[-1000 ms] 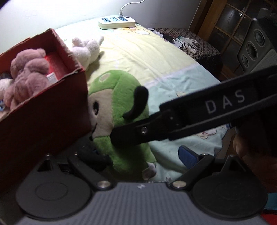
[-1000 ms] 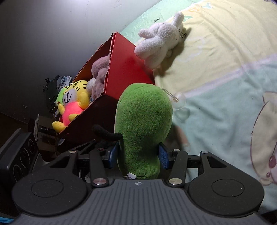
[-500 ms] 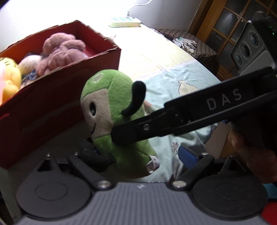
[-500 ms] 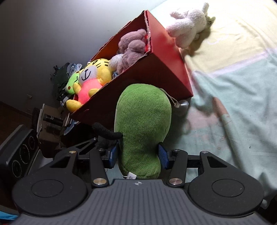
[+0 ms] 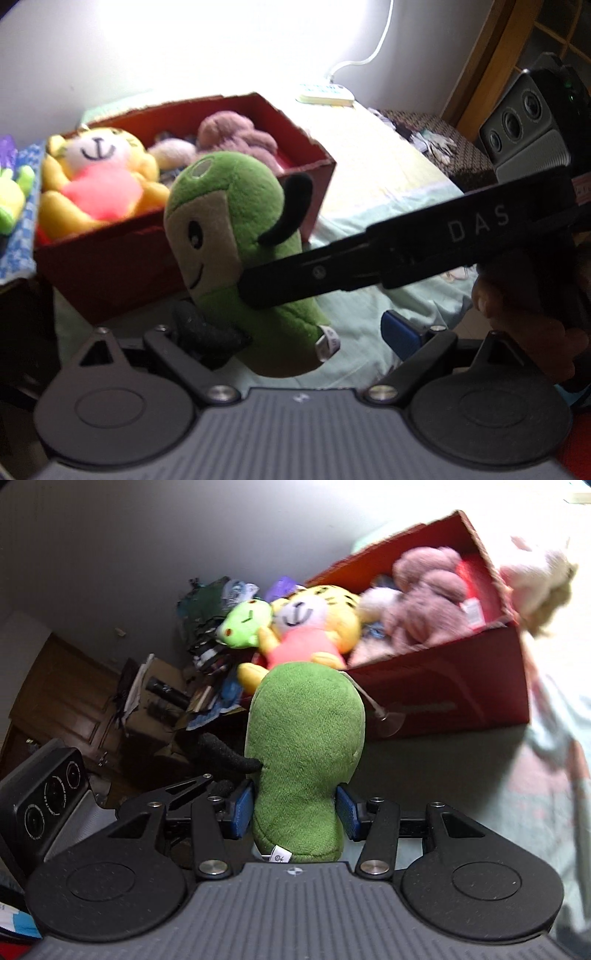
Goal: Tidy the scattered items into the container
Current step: 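Carry the green bean plush with the right gripper toward the red box, then lower the green bean plush into the box beside the tiger plush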
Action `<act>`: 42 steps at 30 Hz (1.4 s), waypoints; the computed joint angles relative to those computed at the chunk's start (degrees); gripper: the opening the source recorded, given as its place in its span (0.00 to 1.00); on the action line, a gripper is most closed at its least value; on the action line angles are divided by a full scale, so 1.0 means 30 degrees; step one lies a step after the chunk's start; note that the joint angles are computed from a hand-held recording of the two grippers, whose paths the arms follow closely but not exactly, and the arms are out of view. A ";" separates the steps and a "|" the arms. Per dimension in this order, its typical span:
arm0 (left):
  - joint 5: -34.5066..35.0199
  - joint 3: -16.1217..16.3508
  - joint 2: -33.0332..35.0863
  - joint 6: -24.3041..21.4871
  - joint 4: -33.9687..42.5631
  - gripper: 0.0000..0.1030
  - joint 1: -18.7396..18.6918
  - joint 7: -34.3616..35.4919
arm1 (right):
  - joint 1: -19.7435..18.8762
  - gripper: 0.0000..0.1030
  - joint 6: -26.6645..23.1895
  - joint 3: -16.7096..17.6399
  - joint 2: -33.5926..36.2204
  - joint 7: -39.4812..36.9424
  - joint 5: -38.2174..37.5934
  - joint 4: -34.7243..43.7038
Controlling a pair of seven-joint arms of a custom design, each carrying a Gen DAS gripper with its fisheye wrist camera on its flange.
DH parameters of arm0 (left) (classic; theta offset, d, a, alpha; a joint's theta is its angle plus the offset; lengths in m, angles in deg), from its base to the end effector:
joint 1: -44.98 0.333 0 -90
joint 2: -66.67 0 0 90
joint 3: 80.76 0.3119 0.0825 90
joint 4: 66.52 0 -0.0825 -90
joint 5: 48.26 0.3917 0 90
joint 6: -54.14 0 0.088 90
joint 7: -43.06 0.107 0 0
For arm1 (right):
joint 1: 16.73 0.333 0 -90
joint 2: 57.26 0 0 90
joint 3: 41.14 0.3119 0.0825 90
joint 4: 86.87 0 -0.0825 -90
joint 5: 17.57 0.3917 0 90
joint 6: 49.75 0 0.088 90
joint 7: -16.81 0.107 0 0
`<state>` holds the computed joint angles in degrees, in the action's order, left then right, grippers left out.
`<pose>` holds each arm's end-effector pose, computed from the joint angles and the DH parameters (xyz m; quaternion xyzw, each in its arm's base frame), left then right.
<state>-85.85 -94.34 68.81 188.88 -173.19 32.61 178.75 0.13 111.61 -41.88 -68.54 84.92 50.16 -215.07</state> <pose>0.5529 -0.2765 0.5391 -0.3153 0.8822 -0.3494 0.0135 0.5223 0.1032 0.5091 -0.5057 0.7158 0.0127 0.4814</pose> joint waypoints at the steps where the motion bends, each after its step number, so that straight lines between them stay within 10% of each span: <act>1: -0.0125 0.0023 -0.0069 0.0218 0.0059 0.91 0.0030 0.0017 | 0.0100 0.50 0.0019 -0.0072 0.0062 -0.0575 0.0365 0.0197; 15: 0.1937 -0.1287 0.4632 0.3201 0.5777 0.94 0.0151 -0.1122 | -0.0893 0.50 0.1445 0.0092 0.2864 -0.6323 0.3778 0.4171; 42: 0.8276 -0.1969 1.3220 -0.2024 1.6890 0.95 -0.0642 -0.7232 | -0.4195 0.51 -0.0533 0.1478 0.7429 -0.3409 0.1768 0.7784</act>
<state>-61.02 -100.24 108.47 182.80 -122.51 30.68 157.05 -12.46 110.01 -37.44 -46.25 74.70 55.46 -191.72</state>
